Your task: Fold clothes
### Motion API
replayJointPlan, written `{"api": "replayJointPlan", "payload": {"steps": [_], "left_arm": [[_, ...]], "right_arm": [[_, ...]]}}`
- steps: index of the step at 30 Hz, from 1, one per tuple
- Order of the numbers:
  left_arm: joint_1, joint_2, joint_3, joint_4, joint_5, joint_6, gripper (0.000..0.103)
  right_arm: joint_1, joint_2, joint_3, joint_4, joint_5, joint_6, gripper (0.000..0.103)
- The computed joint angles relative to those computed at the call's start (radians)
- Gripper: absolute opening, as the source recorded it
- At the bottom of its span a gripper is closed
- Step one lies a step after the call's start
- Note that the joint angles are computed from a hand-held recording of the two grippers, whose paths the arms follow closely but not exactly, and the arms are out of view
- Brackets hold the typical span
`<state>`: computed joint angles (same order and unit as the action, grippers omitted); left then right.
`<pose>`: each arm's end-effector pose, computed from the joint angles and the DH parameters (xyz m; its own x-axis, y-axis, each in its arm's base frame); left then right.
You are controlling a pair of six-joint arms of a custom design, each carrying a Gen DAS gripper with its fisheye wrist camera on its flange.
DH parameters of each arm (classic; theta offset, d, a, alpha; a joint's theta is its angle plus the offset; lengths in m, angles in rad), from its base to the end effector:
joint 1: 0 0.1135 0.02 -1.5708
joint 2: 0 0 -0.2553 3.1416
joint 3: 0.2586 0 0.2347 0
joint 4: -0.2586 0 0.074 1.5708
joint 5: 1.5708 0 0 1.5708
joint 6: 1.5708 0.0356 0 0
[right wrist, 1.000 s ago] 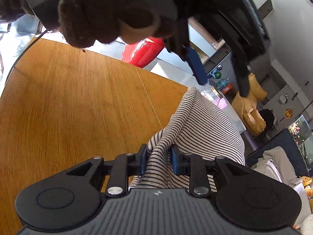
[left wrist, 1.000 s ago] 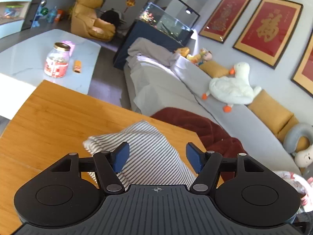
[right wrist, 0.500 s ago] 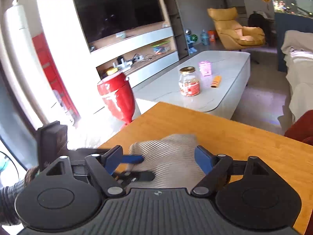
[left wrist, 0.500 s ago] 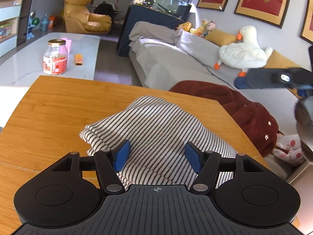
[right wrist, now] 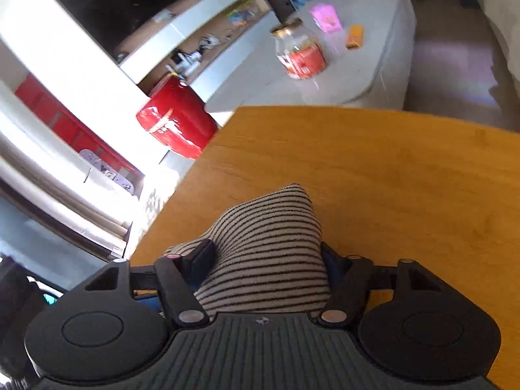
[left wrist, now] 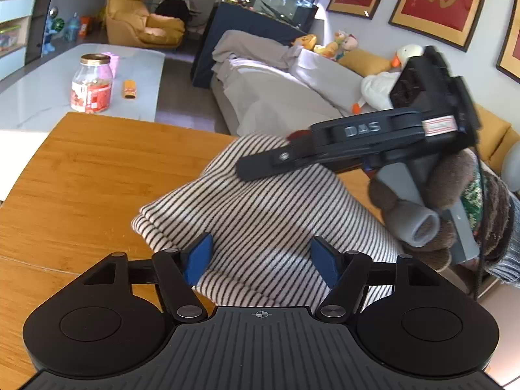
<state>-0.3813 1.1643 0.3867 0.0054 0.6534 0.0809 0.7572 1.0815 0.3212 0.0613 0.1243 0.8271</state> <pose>0.1740 -0.0931 0.1602 -0.5889 0.3053 -0.7483 0.7497 0.5521 -0.3649 0.1407 0.1269 0.1556 -0.7675 0.2795 -0.5770 -0.0706 0.8576 0.5094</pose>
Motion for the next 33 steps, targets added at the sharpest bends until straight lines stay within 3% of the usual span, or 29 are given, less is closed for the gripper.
{"api": "replayJointPlan", "payload": {"steps": [3,5,8,9,12,14,17,20,23,27,30,33], "left_arm": [[0.015,0.026,-0.002,-0.003,0.023,0.01,0.08],[0.003,0.034,-0.009,0.004,0.006,0.007,0.079],[-0.013,0.094,-0.004,0.017,0.014,-0.037,0.081],[-0.008,0.122,-0.002,0.03,0.03,-0.057,0.082],[0.036,0.097,0.004,-0.002,0.064,-0.055,0.08],[0.048,0.0,0.006,-0.049,0.032,-0.038,0.077],[0.052,-0.157,0.028,-0.096,-0.002,-0.039,0.077],[0.014,-0.16,0.085,-0.078,0.038,-0.093,0.078],[-0.077,-0.029,0.137,-0.026,0.014,-0.124,0.079],[-0.158,0.165,0.151,0.054,-0.146,-0.136,0.073],[-0.159,0.186,0.118,0.127,-0.16,-0.151,0.075],[-0.173,0.184,0.127,0.111,-0.18,-0.15,0.076]], "right_arm": [[0.145,-0.204,-0.025,-0.094,0.144,0.015,0.054],[0.197,-0.232,0.004,-0.209,0.233,0.035,0.053],[0.242,-0.059,0.085,-0.391,0.398,0.12,0.053],[0.271,-0.006,0.093,-0.413,0.448,0.133,0.059],[0.393,0.042,0.131,-0.499,0.567,0.233,0.062],[0.486,0.081,0.19,-0.594,0.642,0.304,0.065],[0.609,0.193,0.271,-0.737,0.733,0.445,0.079],[0.671,0.241,0.269,-0.744,0.749,0.584,0.083],[0.708,0.284,0.269,-0.749,0.775,0.707,0.084],[0.837,0.341,0.351,-0.927,0.82,0.911,0.1],[0.974,0.463,0.448,-1.052,0.844,1.065,0.103],[0.993,0.642,0.536,-1.048,0.779,1.029,0.103]]}}
